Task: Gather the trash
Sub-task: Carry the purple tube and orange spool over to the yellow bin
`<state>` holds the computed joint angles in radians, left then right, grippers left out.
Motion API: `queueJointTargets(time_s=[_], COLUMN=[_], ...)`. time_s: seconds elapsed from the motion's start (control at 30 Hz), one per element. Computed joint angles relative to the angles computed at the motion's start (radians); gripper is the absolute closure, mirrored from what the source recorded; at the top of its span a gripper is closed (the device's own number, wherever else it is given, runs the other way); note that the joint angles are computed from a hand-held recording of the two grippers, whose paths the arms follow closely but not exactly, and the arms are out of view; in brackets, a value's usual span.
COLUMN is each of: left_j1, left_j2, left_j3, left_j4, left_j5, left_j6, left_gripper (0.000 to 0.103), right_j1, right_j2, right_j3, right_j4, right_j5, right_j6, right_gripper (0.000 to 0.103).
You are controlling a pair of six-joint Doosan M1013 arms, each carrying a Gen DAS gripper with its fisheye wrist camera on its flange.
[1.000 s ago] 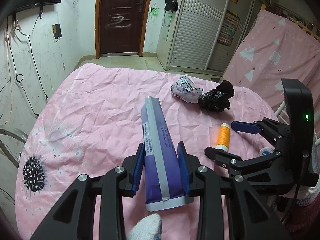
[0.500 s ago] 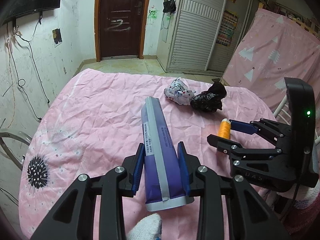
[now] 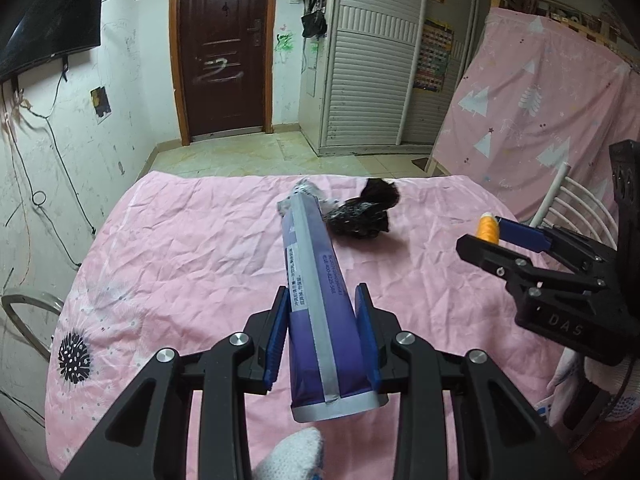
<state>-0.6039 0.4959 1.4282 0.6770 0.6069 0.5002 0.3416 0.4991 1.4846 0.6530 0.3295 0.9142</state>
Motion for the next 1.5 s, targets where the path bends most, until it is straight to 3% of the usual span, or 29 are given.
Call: queueJointTargets(time_s=[0.43,0.63,0.83,1.1,1.3,1.37,1.43,1.5], left_j1=[-0.063,-0.091,-0.118,-0.150,-0.158,-0.157,-0.156,-0.157], left_j2=[0.048,0.079,0.120,0.175,0.200,0.210,0.222,0.234], left_j3=[-0.101,-0.155,-0.224,-0.318,-0.358,-0.372,-0.391,-0.410], left_j4=[-0.008,-0.040,-0.085,-0.148,-0.240,-0.282,-0.320,-0.348], left_j5=[0.037,0.036,0.060,0.093,0.058,0.048,0.049,0.052], left_j6=[0.112,0.201,0.293,0.405,0.492,0.520,0.545,0.564], left_gripper=[0.079,0.079,0.079,0.079,0.079,0.079,0.079,0.079], right_j1=[-0.093,-0.127,-0.165,-0.203,-0.230,-0.238,-0.246,-0.251], right_j2=[-0.091,-0.114,-0.132,-0.136,-0.131,-0.128,-0.127,-0.125], right_j3=[0.152,0.203,0.251,0.290,0.305,0.307,0.313,0.315], right_j4=[0.434,0.536,0.728,0.796,0.808,0.766,0.844,0.886], right_j5=[-0.132,-0.184,-0.219,-0.250,-0.256,-0.254,-0.255,-0.250], right_j6=[-0.319,-0.389,-0.551,-0.590,-0.586,-0.540,-0.611,-0.649], right_gripper=[0.047,0.047,0.046,0.046,0.046,0.040,0.032,0.031])
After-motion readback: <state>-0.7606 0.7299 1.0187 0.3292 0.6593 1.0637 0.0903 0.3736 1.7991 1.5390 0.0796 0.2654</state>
